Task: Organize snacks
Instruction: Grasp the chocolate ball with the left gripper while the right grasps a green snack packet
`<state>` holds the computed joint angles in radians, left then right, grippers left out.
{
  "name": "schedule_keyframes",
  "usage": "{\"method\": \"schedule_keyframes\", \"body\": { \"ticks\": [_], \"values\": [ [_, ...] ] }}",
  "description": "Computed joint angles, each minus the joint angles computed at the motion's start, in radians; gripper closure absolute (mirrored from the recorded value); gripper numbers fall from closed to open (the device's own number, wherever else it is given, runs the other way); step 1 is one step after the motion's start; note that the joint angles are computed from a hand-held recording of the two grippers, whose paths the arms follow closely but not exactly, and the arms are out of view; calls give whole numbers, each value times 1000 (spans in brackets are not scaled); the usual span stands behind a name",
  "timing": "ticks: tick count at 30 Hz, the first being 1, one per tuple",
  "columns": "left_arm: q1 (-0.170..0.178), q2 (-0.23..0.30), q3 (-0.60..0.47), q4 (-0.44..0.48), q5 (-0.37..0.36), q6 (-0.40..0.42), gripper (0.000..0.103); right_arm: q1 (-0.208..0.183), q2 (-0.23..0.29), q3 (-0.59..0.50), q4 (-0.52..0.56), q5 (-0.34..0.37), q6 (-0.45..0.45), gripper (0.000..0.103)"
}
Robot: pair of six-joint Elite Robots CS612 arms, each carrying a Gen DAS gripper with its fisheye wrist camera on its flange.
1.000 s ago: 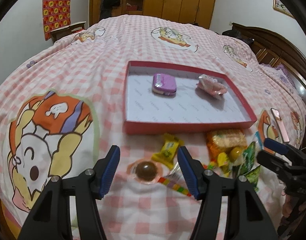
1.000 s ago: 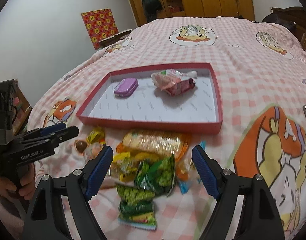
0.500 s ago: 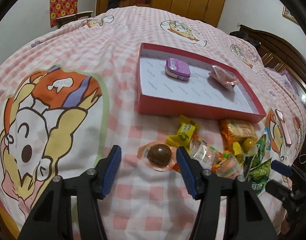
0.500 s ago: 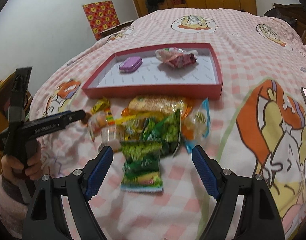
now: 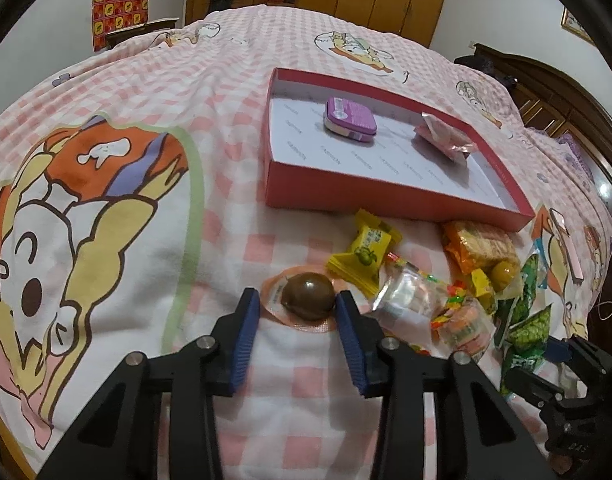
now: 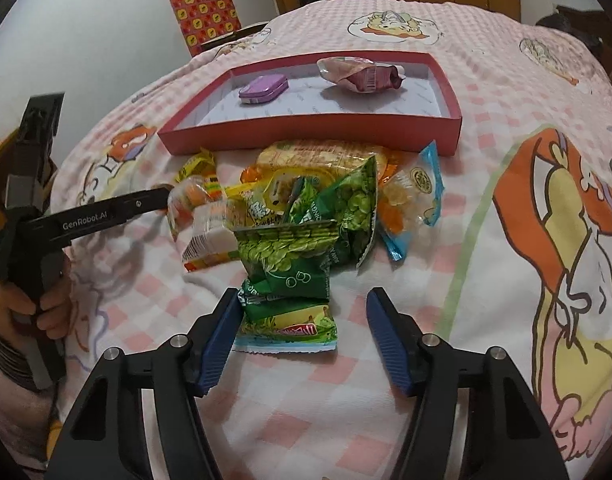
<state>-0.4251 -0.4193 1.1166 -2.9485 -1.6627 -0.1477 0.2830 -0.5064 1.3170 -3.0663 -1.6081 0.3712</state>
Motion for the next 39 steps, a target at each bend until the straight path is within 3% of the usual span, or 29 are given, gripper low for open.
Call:
{"method": "schedule_keyframes", "body": {
  "ticks": [6, 20, 39],
  "values": [
    [-1, 4, -2, -9, 7, 3, 63, -2, 0, 5, -14, 11, 14, 38],
    [5, -8, 16, -27, -21, -4, 66, -5, 2, 13, -62, 39, 41, 60],
    [7, -62, 93, -121, -30, -19, 67, -3, -22, 50, -131, 34, 47, 62]
  ]
}}
